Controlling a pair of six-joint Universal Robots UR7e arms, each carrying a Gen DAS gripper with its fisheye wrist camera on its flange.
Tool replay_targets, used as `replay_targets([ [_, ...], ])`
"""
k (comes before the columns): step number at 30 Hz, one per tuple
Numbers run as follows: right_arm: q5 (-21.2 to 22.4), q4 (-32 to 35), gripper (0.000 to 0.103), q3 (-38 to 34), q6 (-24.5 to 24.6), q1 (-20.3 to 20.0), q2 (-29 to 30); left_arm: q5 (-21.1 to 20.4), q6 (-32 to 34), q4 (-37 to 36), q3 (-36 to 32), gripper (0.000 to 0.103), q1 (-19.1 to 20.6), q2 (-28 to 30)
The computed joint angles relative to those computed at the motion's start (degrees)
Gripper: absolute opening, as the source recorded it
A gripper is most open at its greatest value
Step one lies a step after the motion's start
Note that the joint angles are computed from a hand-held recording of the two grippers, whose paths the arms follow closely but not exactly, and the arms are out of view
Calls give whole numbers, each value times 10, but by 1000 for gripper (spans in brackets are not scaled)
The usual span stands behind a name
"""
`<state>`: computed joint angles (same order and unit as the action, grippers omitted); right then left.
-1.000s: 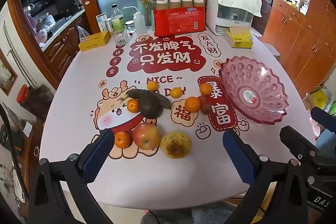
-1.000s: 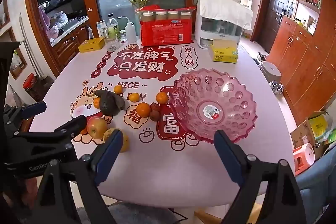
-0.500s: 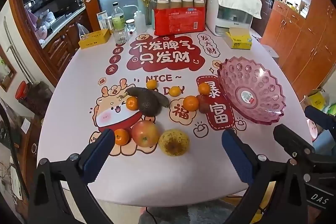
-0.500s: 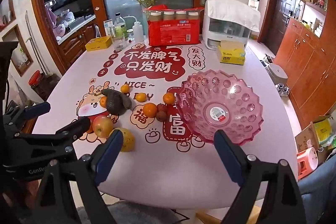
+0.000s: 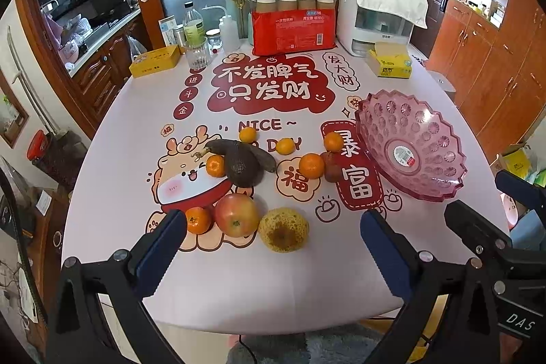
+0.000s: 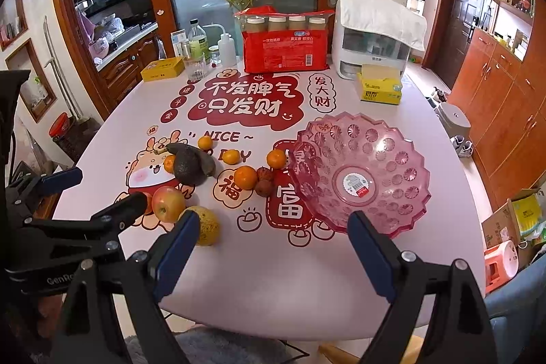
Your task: Organize fruits
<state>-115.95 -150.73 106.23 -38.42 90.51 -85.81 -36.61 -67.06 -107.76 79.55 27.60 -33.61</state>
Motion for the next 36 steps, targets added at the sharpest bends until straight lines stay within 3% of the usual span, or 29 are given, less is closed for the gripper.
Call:
replay_targets([
  [36,9,3,89,-7,-5,-7,6,3,0,3,-8,101,2,4],
])
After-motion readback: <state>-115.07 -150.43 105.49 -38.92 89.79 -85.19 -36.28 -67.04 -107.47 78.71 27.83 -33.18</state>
